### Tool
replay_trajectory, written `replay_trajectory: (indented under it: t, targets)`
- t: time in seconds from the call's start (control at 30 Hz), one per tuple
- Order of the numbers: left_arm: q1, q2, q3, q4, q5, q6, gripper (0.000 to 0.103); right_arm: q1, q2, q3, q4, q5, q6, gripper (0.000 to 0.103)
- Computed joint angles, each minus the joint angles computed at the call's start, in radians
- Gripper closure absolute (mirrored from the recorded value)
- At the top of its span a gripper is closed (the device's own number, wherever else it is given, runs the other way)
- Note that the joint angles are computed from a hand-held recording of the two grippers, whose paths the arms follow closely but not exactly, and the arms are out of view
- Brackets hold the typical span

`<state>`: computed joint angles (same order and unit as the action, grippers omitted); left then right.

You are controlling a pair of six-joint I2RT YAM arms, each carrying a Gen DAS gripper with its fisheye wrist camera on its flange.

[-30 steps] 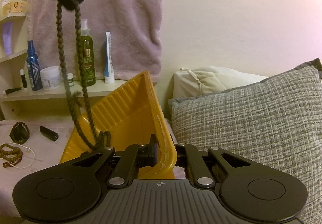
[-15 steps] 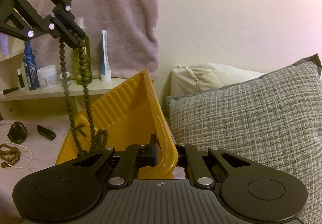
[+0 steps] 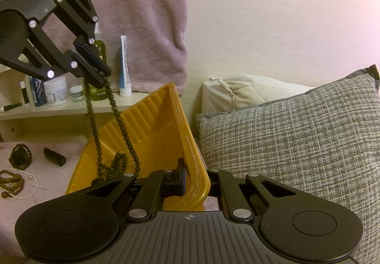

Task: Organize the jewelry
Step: 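Lower the bead strand into the tray and open the left tool, then move the left tool to the bench and grasp the white pearl necklace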

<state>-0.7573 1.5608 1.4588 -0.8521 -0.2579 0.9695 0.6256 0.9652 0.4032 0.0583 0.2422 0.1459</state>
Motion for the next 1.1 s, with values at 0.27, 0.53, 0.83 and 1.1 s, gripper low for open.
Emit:
replay_trajectory:
  t: [0.27,0.53,0.83,1.1]
  targets:
    - [0.013,-0.038,0.004,0.013,-0.004,-0.044,0.092,0.004,-0.001,-0.002,0.003,0.003,0.002,0.095]
    - [0.082,-0.26,-0.144,0.071,0.029,-0.31,0.091,0.0,-0.004,-0.008,0.006,-0.005,0.011,0.095]
    - [0.184,-0.608,-0.417,0.064,-0.095,-0.656,0.085,0.004,-0.009,-0.004,-0.006,-0.007,0.028,0.095]
    - [0.391,-0.923,-0.631,-0.05,-0.175,-0.931,0.084,0.009,-0.009,-0.007,-0.005,0.002,0.033,0.095]
